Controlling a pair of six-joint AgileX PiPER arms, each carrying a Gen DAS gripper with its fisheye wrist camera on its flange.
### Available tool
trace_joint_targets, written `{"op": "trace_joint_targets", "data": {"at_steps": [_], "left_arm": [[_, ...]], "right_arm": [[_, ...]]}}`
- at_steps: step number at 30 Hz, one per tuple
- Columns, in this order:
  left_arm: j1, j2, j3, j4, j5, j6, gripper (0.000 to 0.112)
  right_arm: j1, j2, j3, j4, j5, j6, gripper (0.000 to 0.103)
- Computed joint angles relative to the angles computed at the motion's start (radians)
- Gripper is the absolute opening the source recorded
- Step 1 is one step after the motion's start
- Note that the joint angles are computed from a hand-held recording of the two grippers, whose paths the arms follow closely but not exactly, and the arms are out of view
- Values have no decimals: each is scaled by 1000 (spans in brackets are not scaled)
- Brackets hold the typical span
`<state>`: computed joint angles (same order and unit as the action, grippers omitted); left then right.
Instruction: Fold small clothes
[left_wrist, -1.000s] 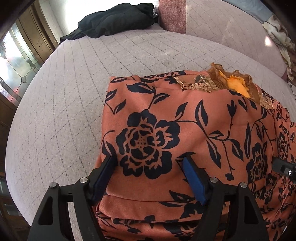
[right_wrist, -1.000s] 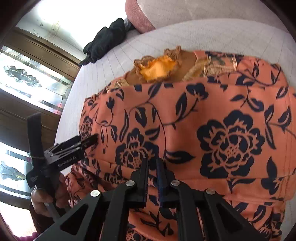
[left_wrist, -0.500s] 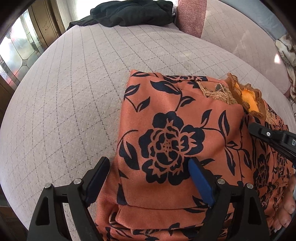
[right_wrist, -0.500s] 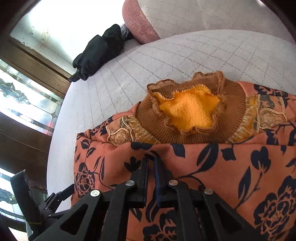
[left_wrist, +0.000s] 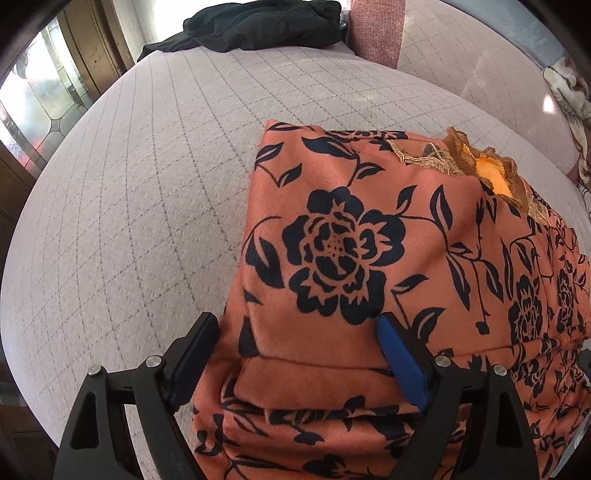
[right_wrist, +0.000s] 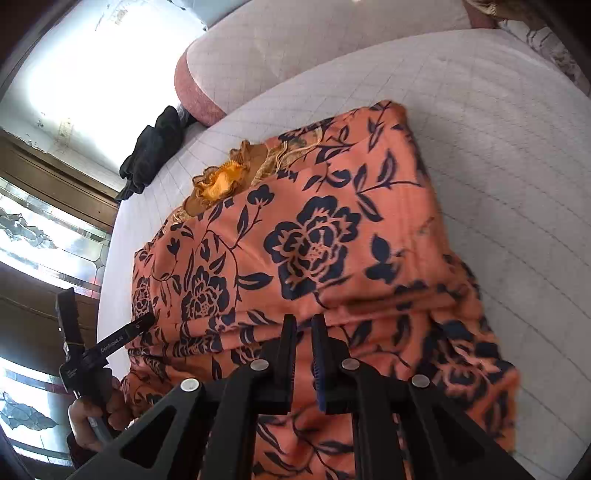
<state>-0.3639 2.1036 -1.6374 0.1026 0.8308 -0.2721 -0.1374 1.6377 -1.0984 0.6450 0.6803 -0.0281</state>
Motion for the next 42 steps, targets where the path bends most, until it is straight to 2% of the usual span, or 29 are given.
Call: {"op": "trace_joint_targets", "data": {"at_steps": [4, 6, 7, 11, 13, 15, 18, 20, 22, 25, 27, 30, 31, 34, 36, 39, 42], "left_arm": [[40, -144, 235, -67, -130, 41, 89], [64, -213, 337, -107, -179, 77, 89], [74, -248, 387, -115, -201, 87, 89], [117, -384, 586, -129, -291, 115, 88], [141, -448, 658, -162, -310, 151, 88], [192, -479, 720, -241, -338, 245, 88], [239, -551, 799, -368, -328, 352, 88], [255, -607, 849, -378, -320, 354, 88], [265, -658, 888, -353, -307, 326, 88], [237, -646, 890, -298, -290, 242, 88], [244, -653, 894, -260, -243, 213, 87], [255, -648, 910, -253, -232, 193, 86], [263, -653, 917, -251, -224, 191, 85], [263, -644, 926, -207, -200, 164, 63], [302, -648, 943, -287, -200, 256, 52], [352, -671, 954, -351, -170, 343, 46], [356, -680, 932, -328, -145, 332, 47]], "right_arm": [[-48, -197, 180, 63, -59, -47, 11], [-84, -288, 267, 71, -80, -60, 19], [-109, -317, 301, 99, -79, -81, 22], [-247, -415, 411, 245, -41, -219, 24], [-280, -449, 431, 232, -31, -237, 32], [-312, -472, 448, 240, -7, -263, 34], [-354, -517, 485, 272, 40, -315, 35], [-331, -530, 497, 247, 56, -302, 40], [-299, -547, 510, 229, 57, -293, 60], [-263, -582, 527, 208, 52, -296, 60], [-270, -591, 537, 215, 73, -315, 60], [-295, -603, 549, 224, 107, -328, 60], [-298, -611, 553, 221, 114, -324, 60], [-300, -628, 561, 212, 127, -308, 60], [-294, -636, 564, 201, 129, -298, 61], [-293, -638, 564, 173, 131, -275, 61], [-324, -637, 575, 185, 160, -280, 61]]}}
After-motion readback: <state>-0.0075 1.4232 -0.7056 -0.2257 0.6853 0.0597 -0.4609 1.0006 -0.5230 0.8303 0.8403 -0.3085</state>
